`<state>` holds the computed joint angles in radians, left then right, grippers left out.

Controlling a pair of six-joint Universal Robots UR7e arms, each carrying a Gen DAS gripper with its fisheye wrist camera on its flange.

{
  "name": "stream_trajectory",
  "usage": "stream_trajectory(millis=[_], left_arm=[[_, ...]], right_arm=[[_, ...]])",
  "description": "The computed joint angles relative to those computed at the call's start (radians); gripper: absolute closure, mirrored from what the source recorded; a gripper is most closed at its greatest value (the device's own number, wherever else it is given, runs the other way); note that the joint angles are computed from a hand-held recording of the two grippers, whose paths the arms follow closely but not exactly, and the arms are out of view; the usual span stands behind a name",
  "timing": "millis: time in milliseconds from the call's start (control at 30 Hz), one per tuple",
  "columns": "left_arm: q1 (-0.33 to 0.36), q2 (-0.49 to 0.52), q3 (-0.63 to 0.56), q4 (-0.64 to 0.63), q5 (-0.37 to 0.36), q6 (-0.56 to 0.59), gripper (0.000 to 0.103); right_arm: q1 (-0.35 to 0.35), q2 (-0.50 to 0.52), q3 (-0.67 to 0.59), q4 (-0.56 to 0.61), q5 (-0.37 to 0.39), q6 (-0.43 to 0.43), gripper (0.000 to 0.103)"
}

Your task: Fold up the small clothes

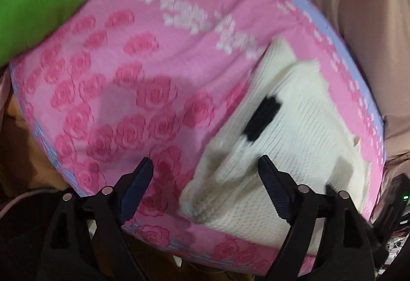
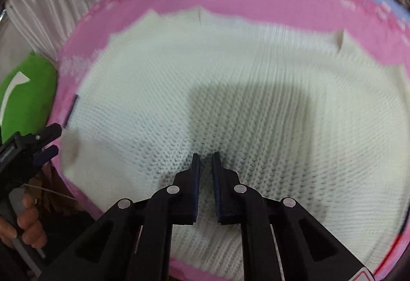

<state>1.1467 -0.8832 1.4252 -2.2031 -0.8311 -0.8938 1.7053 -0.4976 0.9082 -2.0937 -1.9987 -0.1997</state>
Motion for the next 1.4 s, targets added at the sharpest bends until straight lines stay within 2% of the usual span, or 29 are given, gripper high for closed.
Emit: stream_trajectory(millis=[67,133,200,267,300,333,400,467,567,633,700,733,767,900,967,1033,1067,1100,1133,1167,1200,1233,1267,1300,1400], left_arm=[[0.01,0.001,0.016,-0.027,-0.031,-0.01,0.019],[0.01,0.002,0.032,-0.068,-0.02,-0.005,0.015],[0.007,0.004,0.033,-0.07,-0.011,-0.009,0.017],[0.007,0.004,0.04,-0.12,-0.028,0.033,0.043],[0.015,0.004,0.039,-0.162,-0.083,0.075,0.071],[0.019,0.005,0.032,-0.168,-0.118,0.075,0.079],[-0.003,-0.006,0.042,-0.207,-0.105,0.078,0.088],[-0.038,-0.006,0.038,-0.236,-0.075,0.137,0.089],[-0.098,0.031,-0.02,-0.282,-0.074,0.272,0.09],[-0.133,0.071,-0.076,-0.297,-0.091,0.38,0.09],[-0.164,0.121,-0.134,-0.306,-0.12,0.497,0.09],[-0.174,0.15,-0.17,-0.293,-0.152,0.544,0.09],[-0.179,0.187,-0.211,-0.274,-0.186,0.578,0.09],[-0.186,0.328,-0.333,-0.121,-0.259,0.661,0.09],[-0.186,0.383,-0.372,-0.036,-0.254,0.704,0.089],[-0.188,0.405,-0.391,0.065,-0.244,0.717,0.086],[-0.184,0.391,-0.381,0.065,-0.261,0.718,0.086],[-0.184,0.373,-0.363,0.04,-0.264,0.725,0.074],[-0.186,0.336,-0.325,-0.003,-0.247,0.726,0.047],[-0.188,0.3,-0.285,-0.055,-0.221,0.711,0.034],[-0.187,0.274,-0.258,-0.096,-0.205,0.7,0.024],[-0.182,0.244,-0.235,-0.135,-0.2,0.687,0.023],[-0.174,0.218,-0.219,-0.151,-0.211,0.679,0.023],[-0.167,0.192,-0.201,-0.159,-0.205,0.66,0.023],[-0.154,0.143,-0.159,-0.157,-0.126,0.579,0.023]], right_arm=[[0.003,-0.004,0.013,-0.015,-0.013,-0.013,0.095],[0.004,-0.006,0.019,-0.022,-0.017,-0.021,0.095],[0.003,-0.002,0.014,-0.026,-0.009,-0.027,0.095],[0.002,-0.006,0.029,-0.039,-0.001,-0.027,0.095],[0.0,-0.011,0.038,-0.045,0.004,-0.022,0.095],[-0.001,-0.023,0.057,-0.056,0.007,-0.019,0.095],[0.0,-0.035,0.079,-0.079,0.009,-0.018,0.095],[0.0,-0.049,0.112,-0.117,0.011,-0.022,0.095],[-0.003,-0.065,0.153,-0.174,0.022,-0.036,0.095],[-0.016,-0.094,0.184,-0.192,0.073,0.008,0.095],[-0.041,-0.145,0.22,-0.202,0.167,0.101,0.091],[-0.056,-0.186,0.263,-0.243,0.214,0.148,0.09],[-0.065,-0.213,0.289,-0.27,0.229,0.174,0.09],[-0.104,-0.337,0.398,-0.351,0.181,0.247,0.086],[-0.124,-0.389,0.452,-0.387,0.152,0.276,0.086],[-0.138,-0.434,0.5,-0.416,0.12,0.294,0.086],[-0.141,-0.449,0.518,-0.429,0.104,0.302,0.085],[-0.142,-0.463,0.529,-0.431,0.095,0.313,0.085],[-0.142,-0.474,0.537,-0.435,0.096,0.317,0.084],[-0.141,-0.481,0.54,-0.44,0.103,0.319,0.081],[-0.137,-0.483,0.534,-0.448,0.119,0.319,0.07],[-0.131,-0.484,0.527,-0.448,0.132,0.319,0.063],[-0.125,-0.475,0.508,-0.44,0.154,0.323,0.046],[-0.118,-0.461,0.485,-0.424,0.171,0.332,0.033],[-0.098,-0.373,0.363,-0.306,0.235,0.361,0.024]])
